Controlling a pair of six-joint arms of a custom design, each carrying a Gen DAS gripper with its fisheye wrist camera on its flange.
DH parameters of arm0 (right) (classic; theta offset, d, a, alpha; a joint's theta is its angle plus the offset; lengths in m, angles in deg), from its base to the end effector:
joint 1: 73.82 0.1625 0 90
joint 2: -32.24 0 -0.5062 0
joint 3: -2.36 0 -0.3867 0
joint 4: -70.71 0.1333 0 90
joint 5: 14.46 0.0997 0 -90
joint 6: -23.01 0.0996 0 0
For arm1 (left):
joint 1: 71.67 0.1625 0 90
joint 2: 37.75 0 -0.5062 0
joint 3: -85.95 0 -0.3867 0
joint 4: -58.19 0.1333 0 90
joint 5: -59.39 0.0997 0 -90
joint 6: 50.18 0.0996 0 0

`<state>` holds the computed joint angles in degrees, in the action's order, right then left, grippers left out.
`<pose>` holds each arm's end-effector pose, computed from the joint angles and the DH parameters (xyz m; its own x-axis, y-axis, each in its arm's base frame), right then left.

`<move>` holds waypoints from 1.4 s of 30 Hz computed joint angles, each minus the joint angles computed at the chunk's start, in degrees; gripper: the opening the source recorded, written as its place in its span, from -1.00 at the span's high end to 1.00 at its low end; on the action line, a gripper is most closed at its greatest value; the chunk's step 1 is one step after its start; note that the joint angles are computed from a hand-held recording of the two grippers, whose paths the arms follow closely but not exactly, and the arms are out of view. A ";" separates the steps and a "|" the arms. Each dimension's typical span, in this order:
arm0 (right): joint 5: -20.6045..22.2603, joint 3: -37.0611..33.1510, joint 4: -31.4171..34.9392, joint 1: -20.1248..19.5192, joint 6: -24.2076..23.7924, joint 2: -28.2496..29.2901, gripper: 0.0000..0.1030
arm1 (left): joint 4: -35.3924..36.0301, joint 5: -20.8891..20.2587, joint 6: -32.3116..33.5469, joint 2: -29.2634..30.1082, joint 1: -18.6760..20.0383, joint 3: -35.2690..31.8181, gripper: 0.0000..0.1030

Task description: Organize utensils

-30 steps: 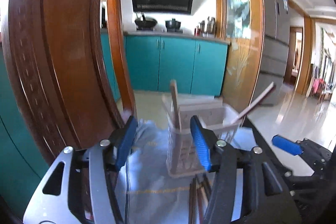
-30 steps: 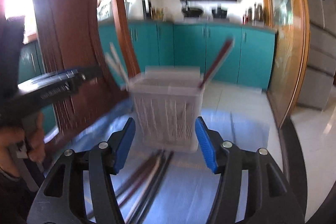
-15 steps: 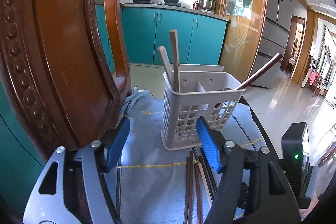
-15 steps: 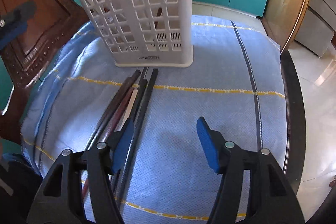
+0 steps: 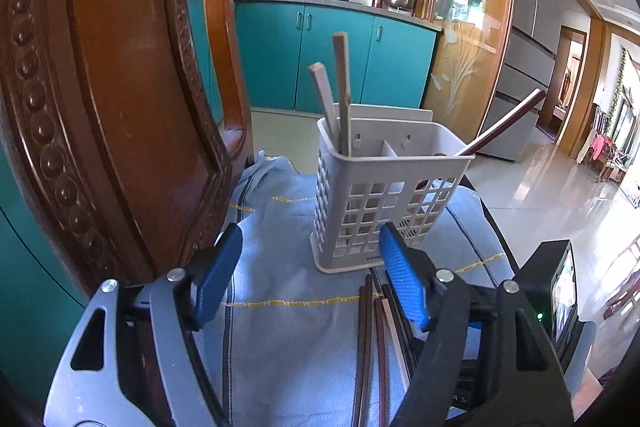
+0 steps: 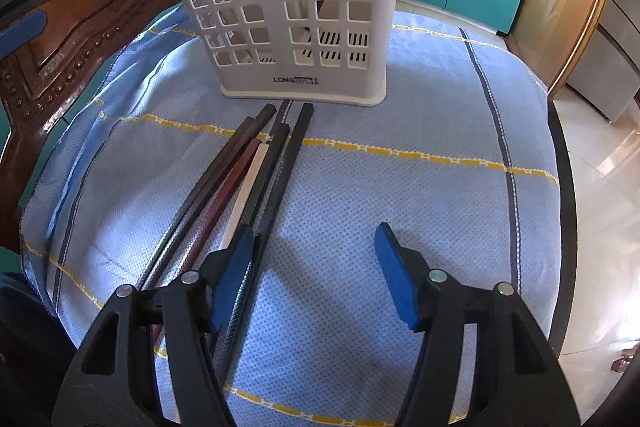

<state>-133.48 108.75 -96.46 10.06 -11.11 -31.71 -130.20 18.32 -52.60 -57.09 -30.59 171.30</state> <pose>0.0163 -0.6447 0.3415 -0.7446 -0.1537 0.6496 -0.3986 0.8829 -0.2480 -0.4315 -0.6526 -0.0250 -0.7623 0.2063 -0.6135 0.6049 0.5642 -0.5619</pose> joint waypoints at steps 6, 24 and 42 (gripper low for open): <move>-3.46 -1.96 2.61 -0.15 -1.88 0.09 -0.20 | 5.44 -1.04 -3.86 -0.95 0.68 0.40 -0.40; -4.16 -2.23 -0.42 1.31 -4.29 2.46 -0.20 | 30.24 -3.47 -13.30 0.79 2.51 -3.40 -0.40; -6.58 -2.88 -3.32 0.23 -4.45 1.82 -0.20 | 37.64 -6.31 -13.76 3.37 3.00 -6.03 0.05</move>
